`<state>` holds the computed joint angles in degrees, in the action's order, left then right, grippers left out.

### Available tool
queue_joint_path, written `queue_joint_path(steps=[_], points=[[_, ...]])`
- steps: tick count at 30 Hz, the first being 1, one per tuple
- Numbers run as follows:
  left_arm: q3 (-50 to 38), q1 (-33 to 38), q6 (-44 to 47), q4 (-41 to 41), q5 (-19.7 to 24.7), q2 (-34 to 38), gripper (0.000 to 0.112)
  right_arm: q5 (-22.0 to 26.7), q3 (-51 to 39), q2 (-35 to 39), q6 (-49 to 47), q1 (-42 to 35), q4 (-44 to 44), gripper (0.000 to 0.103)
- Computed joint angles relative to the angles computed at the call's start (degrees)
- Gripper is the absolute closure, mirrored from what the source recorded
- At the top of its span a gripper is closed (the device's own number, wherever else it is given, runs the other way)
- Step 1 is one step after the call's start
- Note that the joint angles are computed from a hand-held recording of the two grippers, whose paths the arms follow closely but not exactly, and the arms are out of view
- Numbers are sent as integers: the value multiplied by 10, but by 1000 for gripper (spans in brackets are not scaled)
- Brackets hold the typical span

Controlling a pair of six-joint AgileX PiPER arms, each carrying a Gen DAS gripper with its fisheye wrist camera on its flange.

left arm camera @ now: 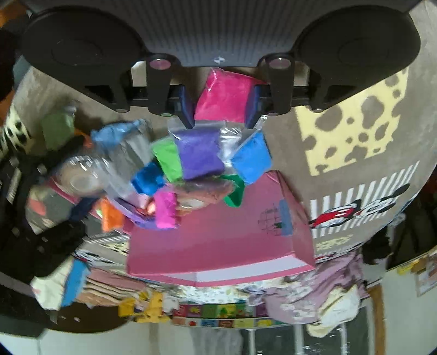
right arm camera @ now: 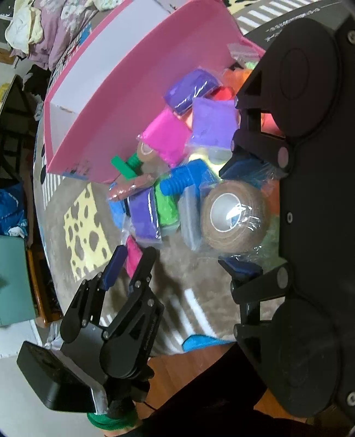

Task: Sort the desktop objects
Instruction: 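Close left gripper on pink clay bag while right gripper closes on bagged tape roll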

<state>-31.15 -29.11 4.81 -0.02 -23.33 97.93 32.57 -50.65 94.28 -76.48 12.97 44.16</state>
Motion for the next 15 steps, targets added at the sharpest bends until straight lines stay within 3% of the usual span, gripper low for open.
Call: queue_joint_path(steps=[2, 5, 15], points=[[-2, 3, 12, -5, 4, -1, 44, -7, 7, -5, -3, -1, 0, 43], [-5, 10, 24, -6, 11, 0, 43, -10, 10, -8, 0, 3, 0, 42], [-58, 77, -133, 224, 28, 52, 36, 3, 2, 1, 11, 5, -5, 42]])
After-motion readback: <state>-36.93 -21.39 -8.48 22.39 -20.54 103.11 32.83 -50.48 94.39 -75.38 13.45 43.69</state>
